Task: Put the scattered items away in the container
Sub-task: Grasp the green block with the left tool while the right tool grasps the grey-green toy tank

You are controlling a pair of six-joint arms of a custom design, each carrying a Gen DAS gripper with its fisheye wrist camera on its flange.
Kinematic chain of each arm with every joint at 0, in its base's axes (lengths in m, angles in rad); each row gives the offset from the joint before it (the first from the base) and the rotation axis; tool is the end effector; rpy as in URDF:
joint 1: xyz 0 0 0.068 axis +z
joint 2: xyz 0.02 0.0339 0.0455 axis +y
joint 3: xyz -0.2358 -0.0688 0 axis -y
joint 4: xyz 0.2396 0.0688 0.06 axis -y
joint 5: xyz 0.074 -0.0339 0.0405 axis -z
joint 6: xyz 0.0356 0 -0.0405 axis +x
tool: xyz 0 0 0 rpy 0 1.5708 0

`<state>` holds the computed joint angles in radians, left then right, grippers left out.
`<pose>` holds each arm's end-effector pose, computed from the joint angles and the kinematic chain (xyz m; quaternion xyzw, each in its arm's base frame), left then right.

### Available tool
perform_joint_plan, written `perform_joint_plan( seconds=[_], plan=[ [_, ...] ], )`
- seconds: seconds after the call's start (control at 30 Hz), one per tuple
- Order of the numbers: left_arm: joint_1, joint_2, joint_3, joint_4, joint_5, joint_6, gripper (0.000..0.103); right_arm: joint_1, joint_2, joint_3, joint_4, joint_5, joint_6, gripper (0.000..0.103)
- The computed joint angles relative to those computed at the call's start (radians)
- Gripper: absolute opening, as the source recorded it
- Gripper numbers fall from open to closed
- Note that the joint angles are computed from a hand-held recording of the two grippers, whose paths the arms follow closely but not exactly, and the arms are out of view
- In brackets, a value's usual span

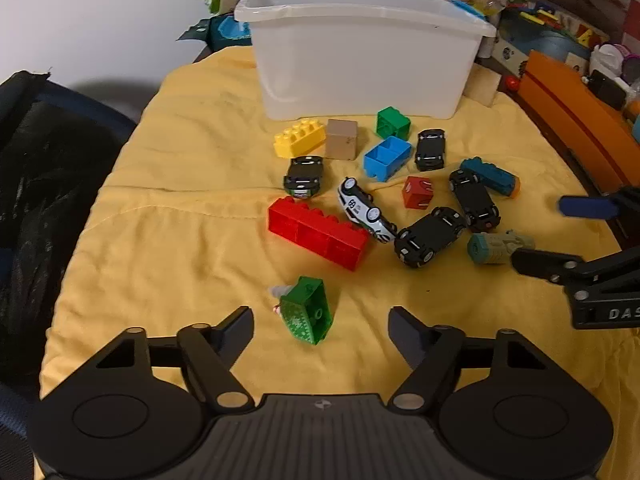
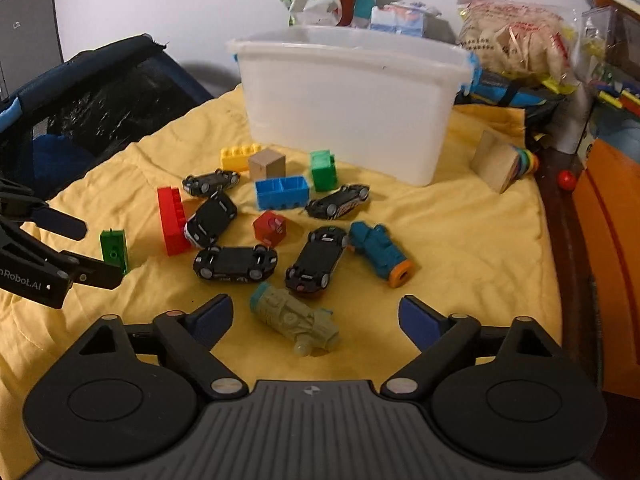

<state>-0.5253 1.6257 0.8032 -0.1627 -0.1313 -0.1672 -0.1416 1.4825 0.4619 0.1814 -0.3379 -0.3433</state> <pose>0.2622 -0.1466 0.1231 0.1515 0.9435 -0.0387 0.2922 0.2467 -0.0232 0.0955 -0.1525 0.9098 0.0678 0.3800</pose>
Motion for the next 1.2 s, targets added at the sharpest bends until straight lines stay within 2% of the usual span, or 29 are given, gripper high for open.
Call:
perform_joint_plan(
  seconds=[0.03, 0.17, 0.23, 0.33, 0.5, 0.6, 0.77, 0.93, 1.03, 1.1, 1.2],
  plan=[
    [0.006, 0.006, -0.002, 0.009, 0.009, 0.009, 0.076, 0.009, 0.011, -0.001, 0.011, 0.009, 0.002, 0.084],
    [0.047, 0.038, 0.009, 0.023, 0.066, 0.024, 0.067, 0.037, 0.045, 0.000, 0.044, 0.030, 0.006, 0.082],
    [0.055, 0.052, 0.012, 0.031, 0.079, 0.033, 0.066, 0.049, 0.062, 0.002, 0.060, 0.042, -0.009, 0.080],
    [0.062, 0.074, 0.021, 0.042, 0.089, 0.044, 0.065, 0.056, 0.095, 0.018, 0.067, 0.052, -0.004, 0.068],
    [0.072, 0.114, 0.044, 0.051, 0.097, 0.050, 0.061, 0.053, 0.138, 0.034, 0.077, 0.045, 0.002, 0.067],
    [0.072, 0.125, 0.050, 0.052, 0.097, 0.047, 0.061, 0.047, 0.166, 0.052, 0.074, 0.038, 0.000, 0.071],
    [0.066, 0.138, 0.052, 0.069, 0.087, 0.037, 0.061, 0.028, 0.210, 0.075, 0.081, 0.003, -0.009, 0.070],
    [0.051, 0.144, 0.049, 0.092, 0.075, 0.024, 0.047, 0.017, 0.217, 0.089, 0.061, -0.035, -0.015, 0.062],
    [0.047, 0.144, 0.052, 0.086, 0.070, 0.016, 0.047, 0.014, 0.217, 0.084, 0.065, -0.035, -0.032, 0.068],
    [0.047, 0.143, 0.051, 0.086, 0.069, 0.010, 0.046, 0.003, 0.223, 0.085, 0.066, -0.051, -0.041, 0.065],
    [0.044, 0.134, 0.041, 0.089, 0.066, 0.002, 0.039, -0.014, 0.216, 0.096, 0.035, -0.078, -0.040, 0.054]
  ],
)
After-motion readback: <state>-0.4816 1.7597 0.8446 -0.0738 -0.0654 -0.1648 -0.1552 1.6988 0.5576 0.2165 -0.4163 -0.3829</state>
